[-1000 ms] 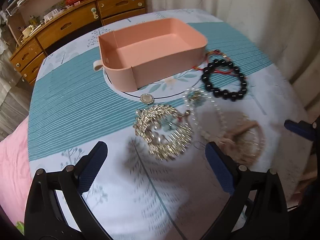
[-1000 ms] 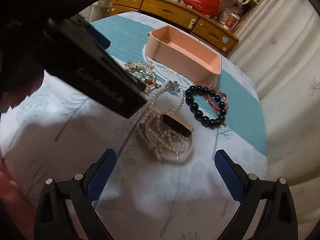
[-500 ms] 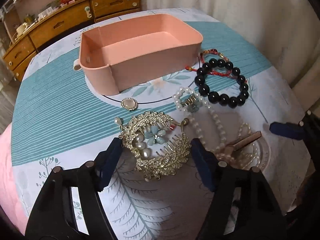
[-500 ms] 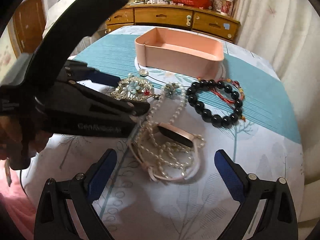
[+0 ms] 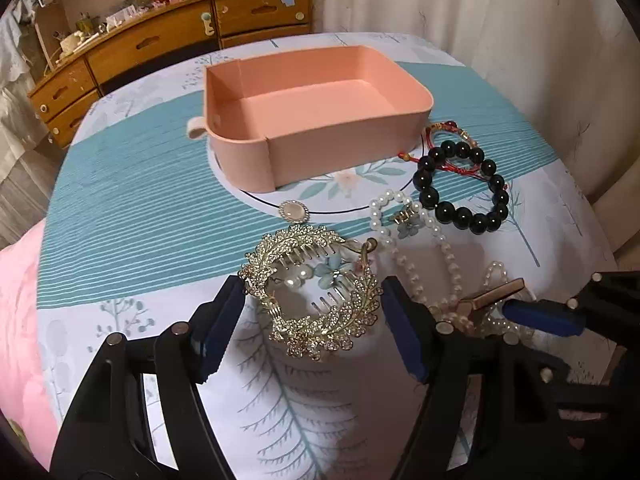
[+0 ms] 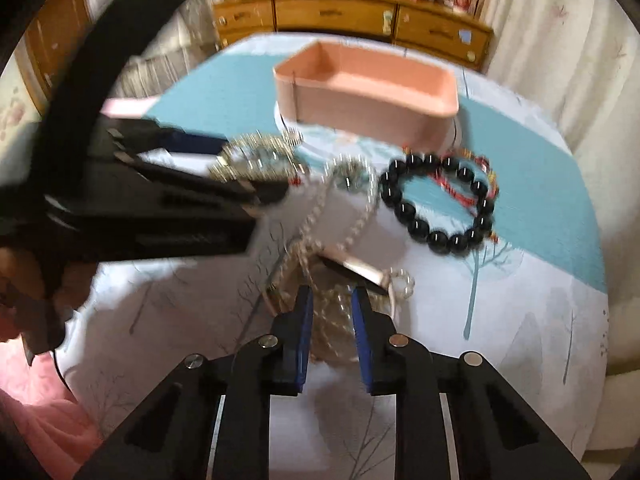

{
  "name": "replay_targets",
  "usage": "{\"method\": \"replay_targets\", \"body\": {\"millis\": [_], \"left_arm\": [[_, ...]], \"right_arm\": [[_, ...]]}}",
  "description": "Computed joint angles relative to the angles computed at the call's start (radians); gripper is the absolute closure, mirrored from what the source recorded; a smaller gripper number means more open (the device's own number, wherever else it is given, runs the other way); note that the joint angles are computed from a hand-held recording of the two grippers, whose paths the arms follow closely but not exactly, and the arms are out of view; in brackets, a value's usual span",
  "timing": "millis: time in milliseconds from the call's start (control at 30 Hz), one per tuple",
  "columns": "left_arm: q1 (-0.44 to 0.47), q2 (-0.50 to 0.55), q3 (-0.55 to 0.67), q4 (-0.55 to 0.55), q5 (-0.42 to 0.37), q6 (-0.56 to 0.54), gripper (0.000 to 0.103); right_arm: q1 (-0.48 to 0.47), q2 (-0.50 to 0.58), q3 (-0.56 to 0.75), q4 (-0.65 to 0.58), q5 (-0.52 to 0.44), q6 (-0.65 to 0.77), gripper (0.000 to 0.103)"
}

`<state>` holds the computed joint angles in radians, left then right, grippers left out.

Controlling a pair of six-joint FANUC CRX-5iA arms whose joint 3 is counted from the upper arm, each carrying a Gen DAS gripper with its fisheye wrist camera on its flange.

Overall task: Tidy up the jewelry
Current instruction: 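Grasp the gold leaf hair comb with the left tool while the right tool grasps the pearl necklace, then carry the gold comb with the left tool into the pink tray while the right tool drops the pearls in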

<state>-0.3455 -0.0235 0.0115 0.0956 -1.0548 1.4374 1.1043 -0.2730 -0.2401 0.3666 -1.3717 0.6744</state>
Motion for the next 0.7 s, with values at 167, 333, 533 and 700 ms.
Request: {"method": "replay_targets", "body": {"millis": [167, 333, 533, 700], "left_arm": [[0.008, -0.027, -0.013, -0.001, -0.003, 0.015, 0.035], [0.020, -0.051, -0.023, 0.002, -0.015, 0.037, 0.035], [0.042, -0.074, -0.030, 0.007, -0.016, 0.044, 0.035], [0.068, -0.088, -0.017, 0.018, -0.031, 0.040, 0.035]], "right_arm": [[-0.012, 0.038, 0.018, -0.001, -0.015, 0.052, 0.076], [-0.005, 0.106, 0.059, 0.024, -0.062, 0.100, 0.084], [-0.099, 0.083, 0.106, -0.099, -0.048, 0.068, 0.099], [-0.138, 0.037, 0.119, -0.184, -0.014, 0.062, 0.099]]}}
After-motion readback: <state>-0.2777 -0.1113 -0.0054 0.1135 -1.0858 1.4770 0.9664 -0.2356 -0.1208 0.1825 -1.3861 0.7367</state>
